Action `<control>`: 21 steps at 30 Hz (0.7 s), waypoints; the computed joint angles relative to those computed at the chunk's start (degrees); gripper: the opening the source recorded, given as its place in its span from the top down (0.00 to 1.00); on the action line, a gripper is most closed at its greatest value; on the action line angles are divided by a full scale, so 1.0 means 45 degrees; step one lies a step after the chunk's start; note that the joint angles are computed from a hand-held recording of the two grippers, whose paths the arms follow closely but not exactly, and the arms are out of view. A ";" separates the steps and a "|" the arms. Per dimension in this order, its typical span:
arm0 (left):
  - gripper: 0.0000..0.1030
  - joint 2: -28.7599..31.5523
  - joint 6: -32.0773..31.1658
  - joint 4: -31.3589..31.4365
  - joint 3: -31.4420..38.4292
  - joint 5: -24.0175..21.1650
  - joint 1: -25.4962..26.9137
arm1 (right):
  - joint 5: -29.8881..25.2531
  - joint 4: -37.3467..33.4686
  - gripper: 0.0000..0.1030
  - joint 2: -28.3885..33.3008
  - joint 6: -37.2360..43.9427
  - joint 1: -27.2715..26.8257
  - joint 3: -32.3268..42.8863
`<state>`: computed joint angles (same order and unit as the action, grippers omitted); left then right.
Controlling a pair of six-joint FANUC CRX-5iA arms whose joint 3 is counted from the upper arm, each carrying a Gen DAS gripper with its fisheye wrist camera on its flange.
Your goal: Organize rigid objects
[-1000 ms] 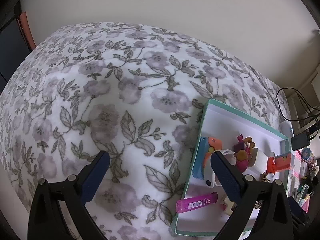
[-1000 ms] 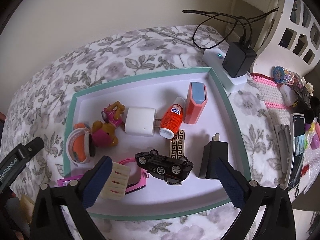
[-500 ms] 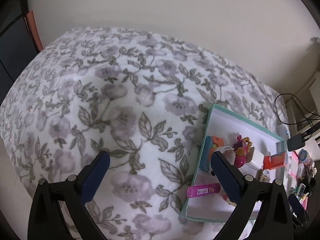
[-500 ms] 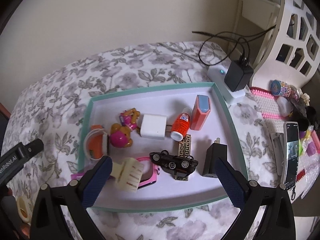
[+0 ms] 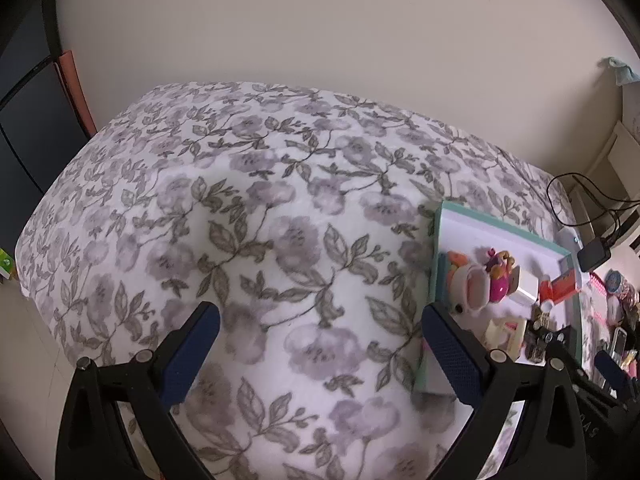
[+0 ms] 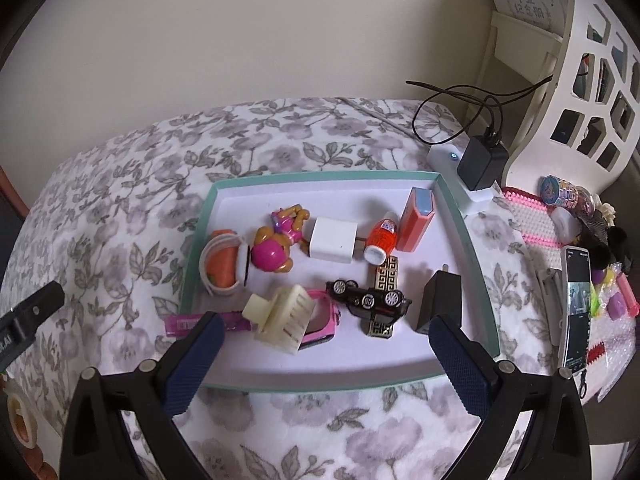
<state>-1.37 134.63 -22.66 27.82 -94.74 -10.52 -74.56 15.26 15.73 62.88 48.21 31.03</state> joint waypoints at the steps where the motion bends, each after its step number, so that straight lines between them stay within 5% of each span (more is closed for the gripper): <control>1: 0.02 -0.0036 0.0057 -0.0044 -0.0040 -0.0050 -0.0041 | 0.0040 -0.0044 0.00 -0.0081 -0.0008 0.0023 -0.0104; 21: 0.02 0.0277 -0.0947 0.0233 0.0055 -0.0491 -0.0455 | 0.0006 -0.0098 0.00 -0.0675 -0.0154 0.0242 -0.1090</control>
